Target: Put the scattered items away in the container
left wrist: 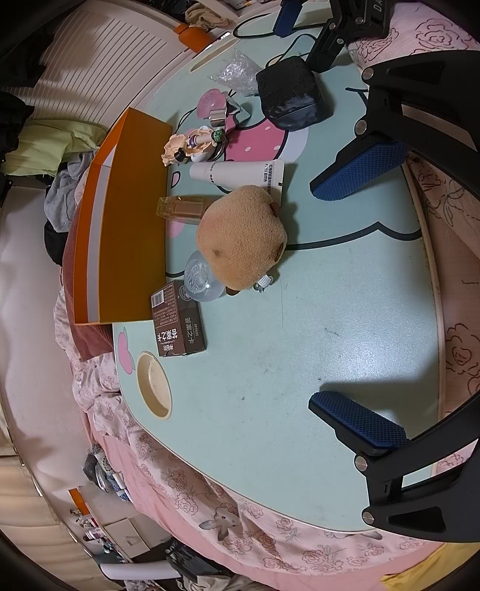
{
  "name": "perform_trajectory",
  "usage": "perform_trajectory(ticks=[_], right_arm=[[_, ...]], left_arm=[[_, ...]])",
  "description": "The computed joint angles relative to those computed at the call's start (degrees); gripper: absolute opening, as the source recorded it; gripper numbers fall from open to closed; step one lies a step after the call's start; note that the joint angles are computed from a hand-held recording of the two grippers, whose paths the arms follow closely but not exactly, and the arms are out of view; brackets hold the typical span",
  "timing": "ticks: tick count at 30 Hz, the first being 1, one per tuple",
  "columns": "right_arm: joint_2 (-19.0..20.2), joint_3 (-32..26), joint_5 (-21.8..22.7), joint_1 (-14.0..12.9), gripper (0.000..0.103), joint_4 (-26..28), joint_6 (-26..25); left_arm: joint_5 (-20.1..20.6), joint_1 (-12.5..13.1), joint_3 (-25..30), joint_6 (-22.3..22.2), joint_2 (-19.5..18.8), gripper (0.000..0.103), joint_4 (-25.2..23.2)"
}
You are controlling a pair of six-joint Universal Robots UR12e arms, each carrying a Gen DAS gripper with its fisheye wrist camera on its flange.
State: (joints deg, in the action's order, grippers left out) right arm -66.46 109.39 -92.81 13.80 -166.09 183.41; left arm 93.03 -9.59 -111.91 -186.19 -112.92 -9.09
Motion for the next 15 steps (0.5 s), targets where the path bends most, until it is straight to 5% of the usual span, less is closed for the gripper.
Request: perform_trajectory(ticks=[15], right_arm=[[0.0, 0.1, -0.2, 0.1, 0.103, -0.4, 0.0]], left_arm=[[-0.2, 0.1, -0.1, 0.0, 0.0, 0.103, 0.1]])
